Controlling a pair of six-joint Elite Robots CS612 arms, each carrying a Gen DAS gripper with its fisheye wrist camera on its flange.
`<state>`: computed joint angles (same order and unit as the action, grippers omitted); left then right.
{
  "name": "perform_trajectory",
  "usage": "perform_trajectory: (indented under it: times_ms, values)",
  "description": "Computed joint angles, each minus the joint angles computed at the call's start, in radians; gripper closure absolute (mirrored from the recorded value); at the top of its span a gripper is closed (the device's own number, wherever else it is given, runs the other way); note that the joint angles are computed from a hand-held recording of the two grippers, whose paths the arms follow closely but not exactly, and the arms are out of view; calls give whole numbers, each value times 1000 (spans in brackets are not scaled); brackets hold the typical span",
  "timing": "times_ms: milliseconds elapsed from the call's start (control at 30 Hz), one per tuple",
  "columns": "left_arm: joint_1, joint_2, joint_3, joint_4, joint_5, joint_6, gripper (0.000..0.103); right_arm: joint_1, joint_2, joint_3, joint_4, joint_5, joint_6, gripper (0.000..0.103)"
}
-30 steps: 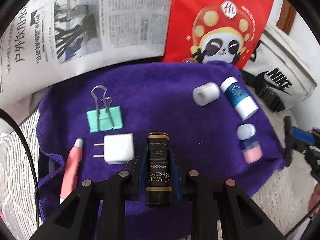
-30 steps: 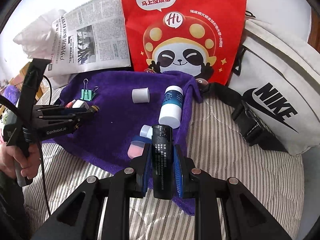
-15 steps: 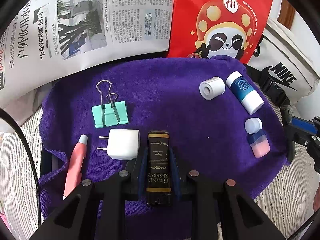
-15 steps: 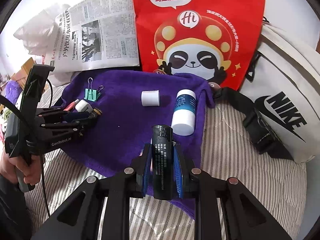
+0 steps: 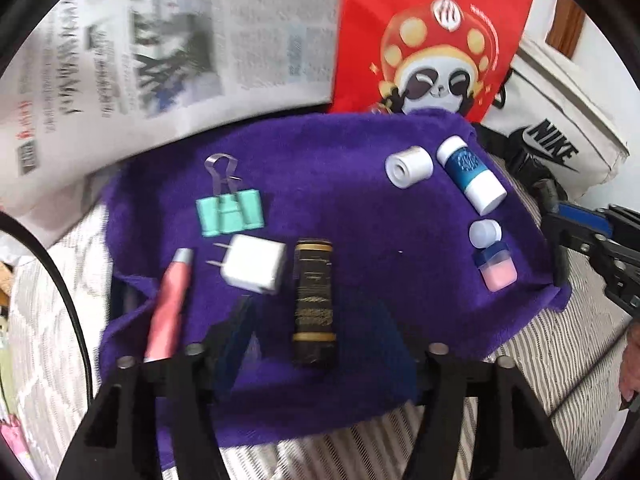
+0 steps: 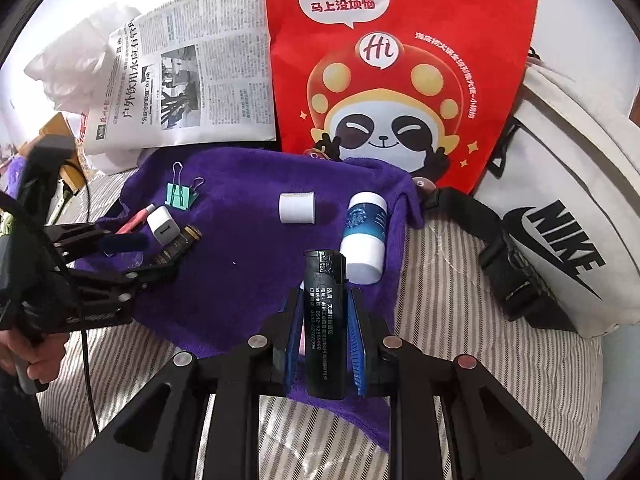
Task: Organize rigid objects
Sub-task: 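Carry the lipstick tube over the towel with the left gripper while the right gripper carries the USB stick, then place the lipstick tube beside the charger with the left gripper while the right gripper places the USB stick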
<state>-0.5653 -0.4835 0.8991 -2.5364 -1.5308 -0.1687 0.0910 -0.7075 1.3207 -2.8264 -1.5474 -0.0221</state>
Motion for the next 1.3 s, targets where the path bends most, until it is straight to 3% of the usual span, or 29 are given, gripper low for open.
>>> perform_trajectory:
  times_ms: [167,333,567,800,1033,1300]
  values:
    - [14,-41,63,-44,20,-33,41,9,31,-54,43,9,9,81]
    - [22,-70,105,-58,99,-53,40,22,72,-130,107,3,23,81]
    - [57,-97,158,-130,-3,-109,39,36,128,-226,205,-26,72,81]
    - [63,-103,181,-147,-1,-111,37,42,163,-288,268,-81,112,81]
    - [65,-118,213,-159,2,-113,36,34,172,-298,269,-54,134,81]
    - [60,-143,252,-179,6,-117,32,18,166,-287,286,2,88,80]
